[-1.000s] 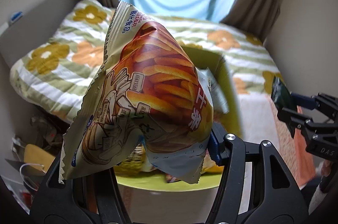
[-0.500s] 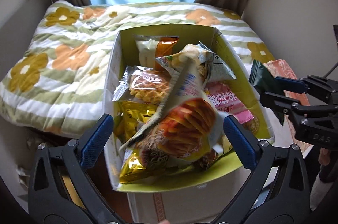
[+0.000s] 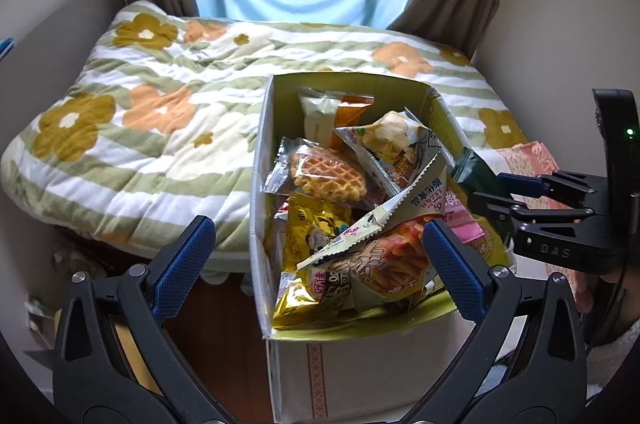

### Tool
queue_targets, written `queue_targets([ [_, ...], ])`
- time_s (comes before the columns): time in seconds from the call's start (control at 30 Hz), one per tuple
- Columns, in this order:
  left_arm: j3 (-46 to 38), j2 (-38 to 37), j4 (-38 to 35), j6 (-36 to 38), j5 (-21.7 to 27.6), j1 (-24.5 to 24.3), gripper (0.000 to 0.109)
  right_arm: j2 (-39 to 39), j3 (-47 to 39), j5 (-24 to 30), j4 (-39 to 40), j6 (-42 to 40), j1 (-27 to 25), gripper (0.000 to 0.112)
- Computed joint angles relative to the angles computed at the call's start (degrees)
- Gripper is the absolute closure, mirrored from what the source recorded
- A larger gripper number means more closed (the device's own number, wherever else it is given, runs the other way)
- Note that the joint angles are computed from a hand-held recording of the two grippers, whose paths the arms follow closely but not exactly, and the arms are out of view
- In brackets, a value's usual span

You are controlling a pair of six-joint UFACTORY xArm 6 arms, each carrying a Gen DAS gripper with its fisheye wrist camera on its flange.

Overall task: Organize snacks
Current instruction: 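Open both grippers to release the fries bag and green pack into the box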

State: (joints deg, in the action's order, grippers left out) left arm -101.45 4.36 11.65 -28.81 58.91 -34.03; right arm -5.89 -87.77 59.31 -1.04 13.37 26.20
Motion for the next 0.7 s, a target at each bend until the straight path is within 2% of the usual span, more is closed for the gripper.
queue_targets([
  [0.07, 0.3, -0.3, -0.1, -0.2, -0.2, -0.1, 0.006, -0.3, 0.6, -1.2, 1.5, 0.5, -0.1, 0.063],
  [0.13, 0.6, -0.5, -0.1, 0.2, -0.1, -0.3, 0.006, -0.9, 1.6, -2.9, 1.5, 1.5, 0.0, 0.047],
  [0.17, 0.9, -0.7, 0.0, 0.2, 0.0, -0.3, 0.006, -1.4, 2.2, -3.7, 1.1, 2.1, 0.1, 0.028],
  [0.2, 1.3, -1.0, 0.1, 0.1, -0.1, -0.4, 0.006, -1.7, 2.5, -4.1, 0.8, 2.6, 0.2, 0.016],
  [0.43, 6.1, -4.1, -0.1, -1.0, -2.4, -0.6, 0.006, -4.8, 5.9, -6.7, -2.4, 7.3, 1.4, 0.015],
  [0.7, 6.2, -6.3, 6.3, -4.4, -1.9, -3.6, 0.006, -8.8, 8.2, -9.0, -5.6, 10.5, 1.9, 0.015],
])
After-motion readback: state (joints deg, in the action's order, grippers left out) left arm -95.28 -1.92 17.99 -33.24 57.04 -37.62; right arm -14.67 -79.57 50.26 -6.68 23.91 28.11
